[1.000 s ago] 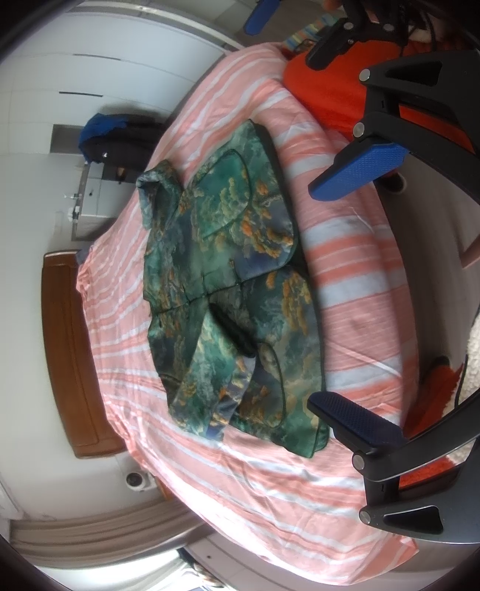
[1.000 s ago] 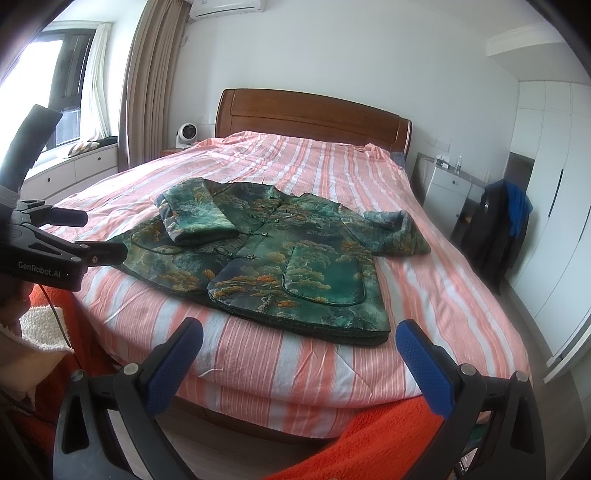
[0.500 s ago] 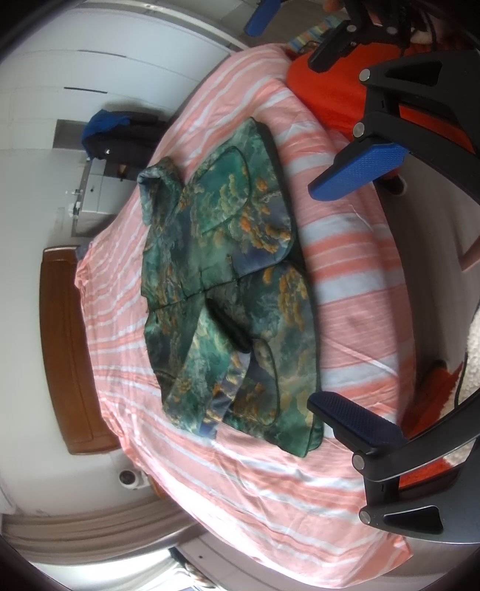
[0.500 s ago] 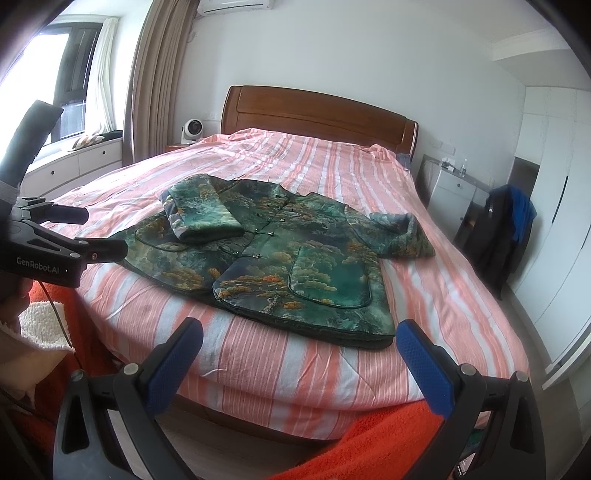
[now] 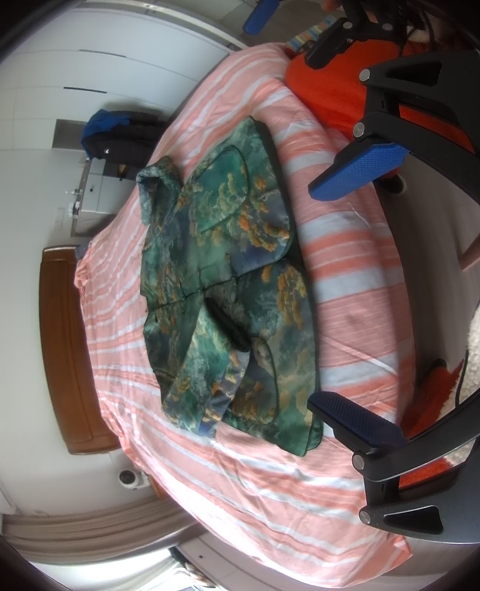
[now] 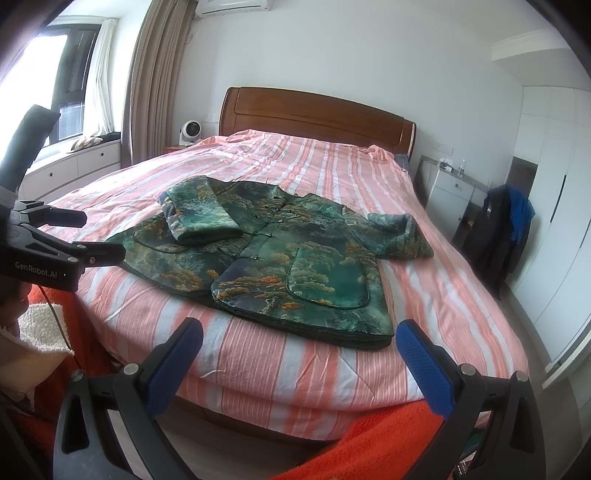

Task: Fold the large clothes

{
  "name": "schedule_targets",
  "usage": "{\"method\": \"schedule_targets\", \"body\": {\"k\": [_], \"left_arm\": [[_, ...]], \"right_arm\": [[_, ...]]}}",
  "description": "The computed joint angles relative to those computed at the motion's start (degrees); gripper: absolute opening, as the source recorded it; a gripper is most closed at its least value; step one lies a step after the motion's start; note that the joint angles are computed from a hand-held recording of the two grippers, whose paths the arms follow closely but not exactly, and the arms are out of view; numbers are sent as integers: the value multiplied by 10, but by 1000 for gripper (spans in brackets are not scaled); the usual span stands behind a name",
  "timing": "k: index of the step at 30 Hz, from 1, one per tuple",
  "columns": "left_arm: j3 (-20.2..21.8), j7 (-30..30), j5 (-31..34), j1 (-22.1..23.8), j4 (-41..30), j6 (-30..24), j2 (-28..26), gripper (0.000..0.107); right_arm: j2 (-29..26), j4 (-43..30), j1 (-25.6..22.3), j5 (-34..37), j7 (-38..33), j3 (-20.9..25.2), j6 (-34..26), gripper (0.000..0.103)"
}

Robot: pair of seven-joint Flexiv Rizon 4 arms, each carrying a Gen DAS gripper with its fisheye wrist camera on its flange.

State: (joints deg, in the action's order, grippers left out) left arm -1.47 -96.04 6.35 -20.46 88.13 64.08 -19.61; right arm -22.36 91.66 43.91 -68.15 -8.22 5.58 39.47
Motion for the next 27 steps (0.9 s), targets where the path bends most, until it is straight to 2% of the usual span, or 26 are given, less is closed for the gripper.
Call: {"method": "schedule_targets", "body": {"k": [3, 6, 8, 10, 13, 14, 15, 17, 19, 21, 23, 25, 26, 27], "left_arm": [[-3, 10, -28, 24, -4, 16, -10, 103], [-6, 37, -75, 70, -40, 3, -46, 103], [-14, 67, -121, 108, -83, -40, -85, 103], [-14, 83, -156, 139, -146, -106, -140, 103], [-22, 103, -194, 171, -236, -212, -218, 102], [-25, 108, -203, 177, -261, -244, -240, 102], [-28, 110, -211, 180, -277, -265, -255, 102], [-28, 119, -213, 176, -281, -268, -265, 102], [-28, 137, -205, 168, -273, -256, -264, 102], [-28, 153, -200, 160, -261, -249, -259, 87], [-19, 148, -191, 149, -264, -258, -259, 49], [-9, 135, -179, 140, -254, -251, -251, 24], [-11, 127, -183, 140, -243, -247, -244, 18], [-13, 123, -187, 141, -233, -241, -236, 16]], "right_arm": [[1, 3, -3, 3, 2, 1, 8, 103], [7, 19, -23, 12, 20, 2, 55, 103], [16, 37, -44, 10, 52, -4, 101, 103], [19, 52, -74, 10, 64, -13, 154, 103], [2, 57, -122, 40, 17, -22, 223, 103], [-11, 50, -135, 80, -20, -17, 234, 103], [-34, 35, -164, 158, -82, 4, 247, 103], [-67, 3, -196, 280, -164, 36, 231, 103], [-100, -31, -223, 364, -216, 59, 222, 103], [-126, -56, -242, 427, -249, 78, 237, 103], [-142, -73, -243, 463, -258, 78, 245, 103], [-153, -85, -235, 486, -258, 67, 245, 101], [-157, -94, -232, 500, -259, 65, 240, 87], [-160, -102, -229, 510, -264, 62, 235, 55]]}}
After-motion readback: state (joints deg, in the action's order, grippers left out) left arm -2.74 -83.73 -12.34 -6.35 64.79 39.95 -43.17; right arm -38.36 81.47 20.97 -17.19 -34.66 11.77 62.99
